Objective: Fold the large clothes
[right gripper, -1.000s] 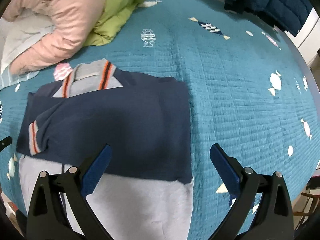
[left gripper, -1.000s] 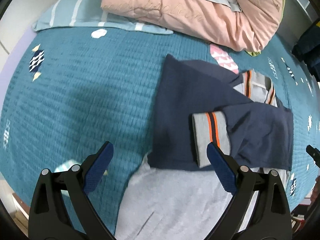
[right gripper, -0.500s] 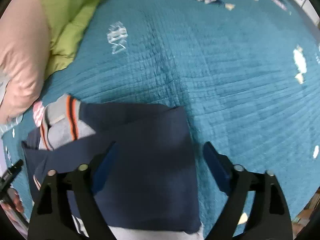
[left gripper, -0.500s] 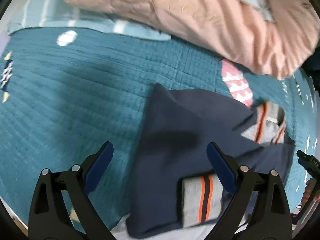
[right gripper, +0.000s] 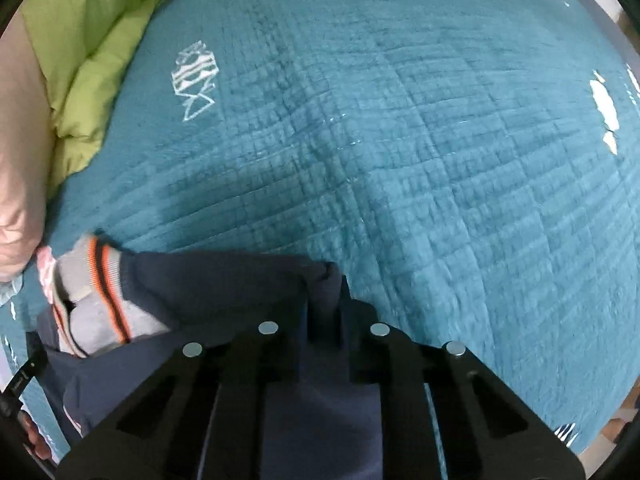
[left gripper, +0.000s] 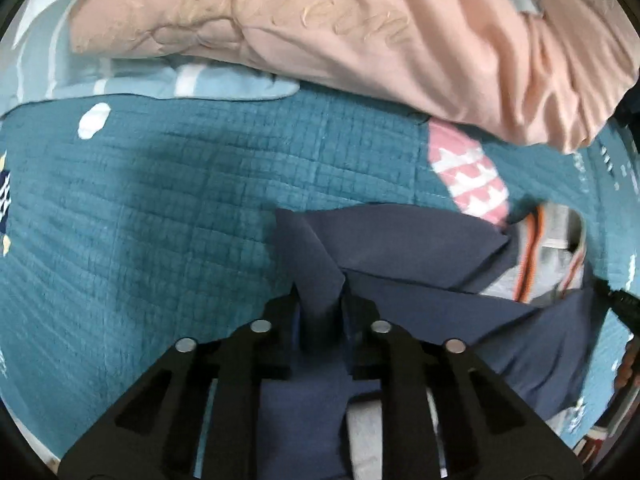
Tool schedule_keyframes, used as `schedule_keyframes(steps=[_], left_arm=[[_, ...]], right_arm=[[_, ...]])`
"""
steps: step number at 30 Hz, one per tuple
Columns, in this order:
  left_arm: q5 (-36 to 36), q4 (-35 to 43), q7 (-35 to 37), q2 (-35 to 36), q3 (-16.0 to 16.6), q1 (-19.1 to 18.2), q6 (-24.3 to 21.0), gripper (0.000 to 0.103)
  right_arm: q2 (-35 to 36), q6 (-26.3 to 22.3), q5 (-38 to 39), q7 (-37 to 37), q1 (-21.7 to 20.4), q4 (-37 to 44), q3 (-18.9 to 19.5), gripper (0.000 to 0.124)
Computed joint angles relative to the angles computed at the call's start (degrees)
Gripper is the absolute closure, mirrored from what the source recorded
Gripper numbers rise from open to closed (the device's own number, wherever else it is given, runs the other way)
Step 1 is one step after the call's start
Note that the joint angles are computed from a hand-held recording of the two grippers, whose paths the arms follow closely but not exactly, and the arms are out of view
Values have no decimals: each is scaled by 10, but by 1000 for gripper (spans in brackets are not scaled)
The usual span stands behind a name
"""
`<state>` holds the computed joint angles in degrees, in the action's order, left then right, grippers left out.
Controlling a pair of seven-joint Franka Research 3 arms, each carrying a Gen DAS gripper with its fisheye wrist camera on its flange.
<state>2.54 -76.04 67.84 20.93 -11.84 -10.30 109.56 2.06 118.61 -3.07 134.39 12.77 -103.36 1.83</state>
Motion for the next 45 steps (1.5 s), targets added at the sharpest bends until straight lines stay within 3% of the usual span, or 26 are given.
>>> schedule_keyframes(steps=[8,14,23,29,33,38,45], left_arm=[[-39,-35,6,-67,-3,15,11,92],[-84,-106,21,-166,0,22,20,92],[-162,-291,45,-382,36,5,40,92],[-176,-474,43,-559,59,-29,60,93],[-189,-575,20,-656,73,-55,44,93],[-156,-663,8,-748,66,-76,11,93],[-140,-724,-2,-834,76,-97,-28,86]], right_arm=[[-101,1,-26,-4,3,-42,21,114],[-194,-13,-48,7,2,-81,56,114],[-335,-40,-37,25,12,-150,115,114],[-445,-62,-1,47,35,-233,160,113],[-498,-86,37,80,56,-291,192,113],[-547,-125,88,122,89,-358,212,113],[-618,-155,154,168,113,-414,195,109]])
